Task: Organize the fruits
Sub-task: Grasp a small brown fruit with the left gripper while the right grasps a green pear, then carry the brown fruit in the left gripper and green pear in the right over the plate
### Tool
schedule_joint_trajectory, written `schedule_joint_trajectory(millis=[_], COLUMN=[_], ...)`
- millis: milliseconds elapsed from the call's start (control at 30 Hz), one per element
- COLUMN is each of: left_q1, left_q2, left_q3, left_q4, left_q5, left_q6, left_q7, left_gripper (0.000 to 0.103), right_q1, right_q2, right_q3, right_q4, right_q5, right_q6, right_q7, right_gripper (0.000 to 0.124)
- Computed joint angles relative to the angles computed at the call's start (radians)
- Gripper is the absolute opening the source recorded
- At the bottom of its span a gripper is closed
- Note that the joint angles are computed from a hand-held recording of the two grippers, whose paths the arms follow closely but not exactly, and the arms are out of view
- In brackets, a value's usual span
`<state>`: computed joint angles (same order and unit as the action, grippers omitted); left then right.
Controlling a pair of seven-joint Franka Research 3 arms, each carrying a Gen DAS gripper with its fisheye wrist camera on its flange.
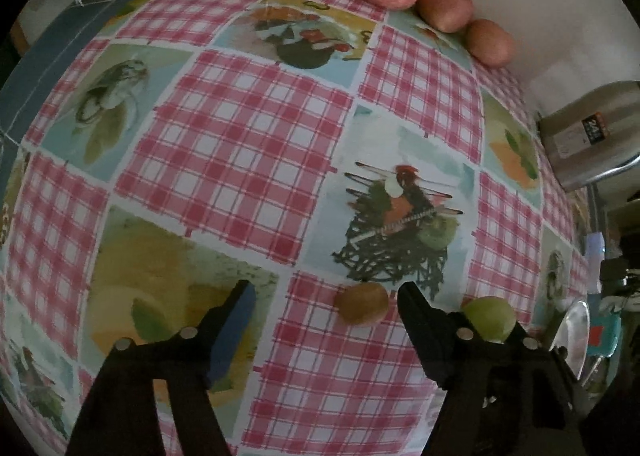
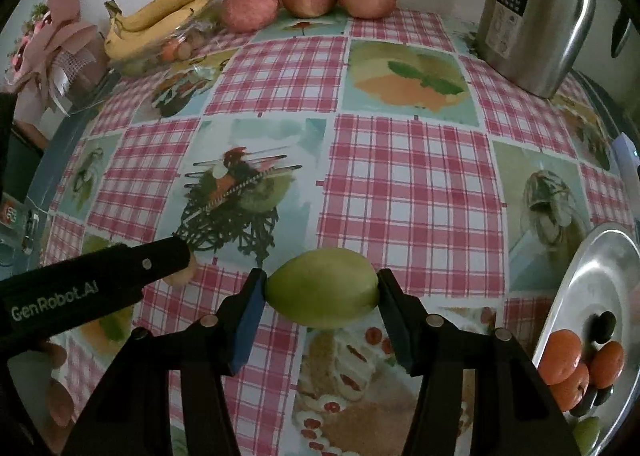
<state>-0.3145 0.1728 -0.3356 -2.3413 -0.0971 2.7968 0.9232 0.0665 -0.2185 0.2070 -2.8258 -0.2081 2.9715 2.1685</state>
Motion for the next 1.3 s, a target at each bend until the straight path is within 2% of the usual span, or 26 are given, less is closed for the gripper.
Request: schedule_joint_trajectory(millis=[100,200,267,300,333,400,833,933,1167,1300], left_q1=[-0.01,0.008,-0.004,-0.006,0.004,0.026,0.037,0.025,-0.011,-0.037], left_q2=[0.003,0.0,0.009,0.013,0.016,0.025,-0.008,-0.027,-0.107,-0.159], left_q3=[0.008,-0.015,-0.004,-0.005,-0.016,-0.047,-0.066,-0.056,-0.018,0.004], left_q4=[0.005,-0.004,0.006,0.011,0.012,0.013,-0.021,-0.03,-0.069,-0.096], left_q5=[0.034,-0.009,0.017,0.019,-0.006,-0.081,-0.212,-0.222,-0.21,-0.198], left_q6=[0.0,0.015,0.007,0.005,0.008,0.022,0.039,0.044,0.054,0.071], left_q7=[-0.02,0.029,0.015,0.014,0.036,0.089,0.186,0.191,0.173,0.161], left_gripper=[0.065,0.054,0.048,0.041,0.032,0.027,0.026,0.026,0.026,0.026], right_q1=[-0.002,0.007,0.006,0.005,0.004,0.004,0.002,0.045,0.045,0.027], right_q2=[0.0,-0.002,-0.006,-0.006,-0.008,-0.008,-0.012,-0.02,-0.091,-0.153], right_q3=[0.004,-0.005,-0.003,-0.002,-0.001,-0.002,0.002,-0.035,-0.023,0.004], right_q4=[0.001,-0.003,-0.006,-0.005,-0.006,-0.006,-0.012,-0.023,-0.046,-0.056], right_q5=[-0.009,0.002,0.004,0.003,0.003,0.005,0.012,0.077,0.139,0.157], right_q6=[-0.004,-0.002,-0.003,-0.004,-0.005,-0.004,0.003,0.018,0.017,-0.023], right_q7=[0.005,-0.001,-0.002,-0.001,-0.001,-0.003,-0.006,-0.052,-0.086,-0.079], right_gripper=[0.058,0.058,0.058,0.058,0.058,0.058,0.058,0.058,0.057,0.057])
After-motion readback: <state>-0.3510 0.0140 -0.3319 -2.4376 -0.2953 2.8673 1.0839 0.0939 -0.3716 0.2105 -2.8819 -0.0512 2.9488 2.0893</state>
